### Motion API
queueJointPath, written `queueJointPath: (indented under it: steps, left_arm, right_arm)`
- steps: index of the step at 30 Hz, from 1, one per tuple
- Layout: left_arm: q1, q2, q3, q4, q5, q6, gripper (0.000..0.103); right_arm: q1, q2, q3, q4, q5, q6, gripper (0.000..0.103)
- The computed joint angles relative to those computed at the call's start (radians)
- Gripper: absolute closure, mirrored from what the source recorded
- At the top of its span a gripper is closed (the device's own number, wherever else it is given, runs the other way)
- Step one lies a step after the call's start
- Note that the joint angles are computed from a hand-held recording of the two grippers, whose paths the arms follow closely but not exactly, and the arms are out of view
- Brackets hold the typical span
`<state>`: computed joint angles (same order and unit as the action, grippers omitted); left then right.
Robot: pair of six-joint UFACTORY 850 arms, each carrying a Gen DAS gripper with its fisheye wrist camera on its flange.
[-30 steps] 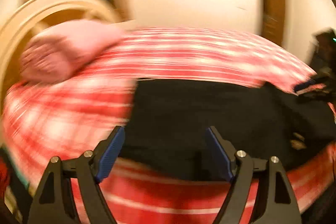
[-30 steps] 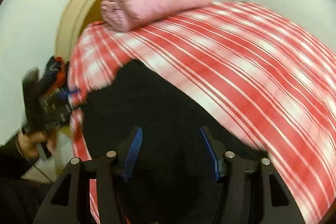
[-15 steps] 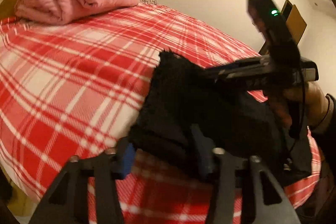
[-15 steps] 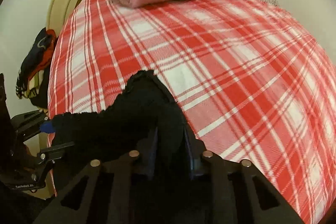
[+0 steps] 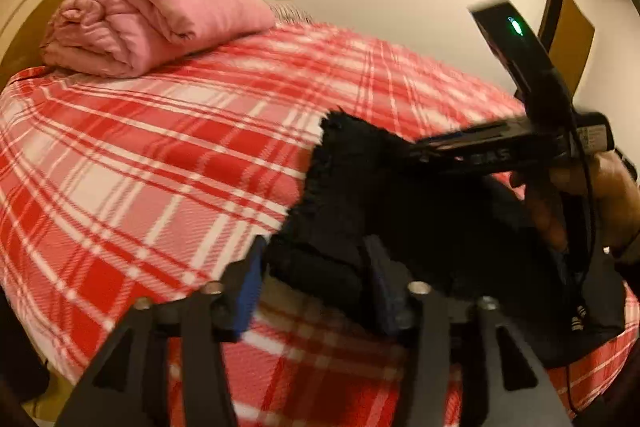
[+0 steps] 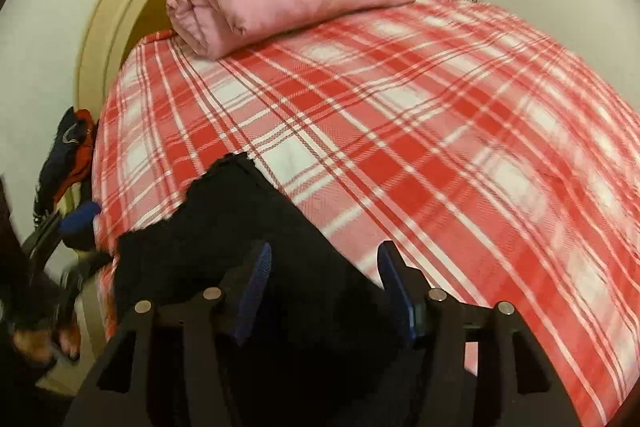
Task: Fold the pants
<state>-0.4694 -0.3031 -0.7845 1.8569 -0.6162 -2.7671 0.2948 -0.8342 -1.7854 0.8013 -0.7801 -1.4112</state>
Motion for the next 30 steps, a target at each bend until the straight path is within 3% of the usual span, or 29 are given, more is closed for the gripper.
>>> queueJointPath:
  steps: [1,4,6,9,12,13,16,21,25,30]
  left_arm:
    - [-0.012,0.017,0.019,-0.023,-0.039,0.011,0.025]
    - [-0.036,0.055,0.062,-0.077,-0.139,0.024,0.020]
    - [-0.016,0.076,0.078,-0.051,-0.110,0.009,0.020]
    - [0.036,0.073,0.083,0.160,-0.011,-0.149,0.020]
    - [0.056,0.014,0.027,0.136,0.052,-0.076,0.024]
    - [0.063,-0.012,0.003,0.130,0.084,-0.028,0.026]
    - [0.051,-0.051,-0.029,0.096,0.047,0.018,0.026]
    - [0.061,-0.071,-0.076,0.004,0.074,0.148,0.023]
    - [0.081,-0.075,-0.085,0.026,0.108,0.132,0.022]
    - [0.089,-0.084,-0.094,0.050,0.116,0.125,0.022]
  right_arm:
    - [-0.022,0.039,0.046,0.029,-0.013,-0.043,0.046]
    - [-0.060,0.127,0.176,0.060,-0.054,-0.153,0.046]
    - [-0.069,0.175,0.260,0.046,-0.069,-0.221,0.046]
    - [-0.067,0.237,0.405,-0.040,0.002,-0.280,0.046]
    - [-0.074,0.222,0.465,-0.097,0.104,-0.240,0.046]
    - [-0.086,0.221,0.468,-0.051,0.092,-0.271,0.046]
    - [-0.104,0.211,0.453,-0.021,0.060,-0.239,0.046]
    - [-0.104,0.231,0.489,0.006,0.111,-0.292,0.046]
    - [-0.119,0.218,0.481,0.052,0.083,-0.306,0.046]
    - [-0.109,0.249,0.527,0.092,0.139,-0.336,0.046]
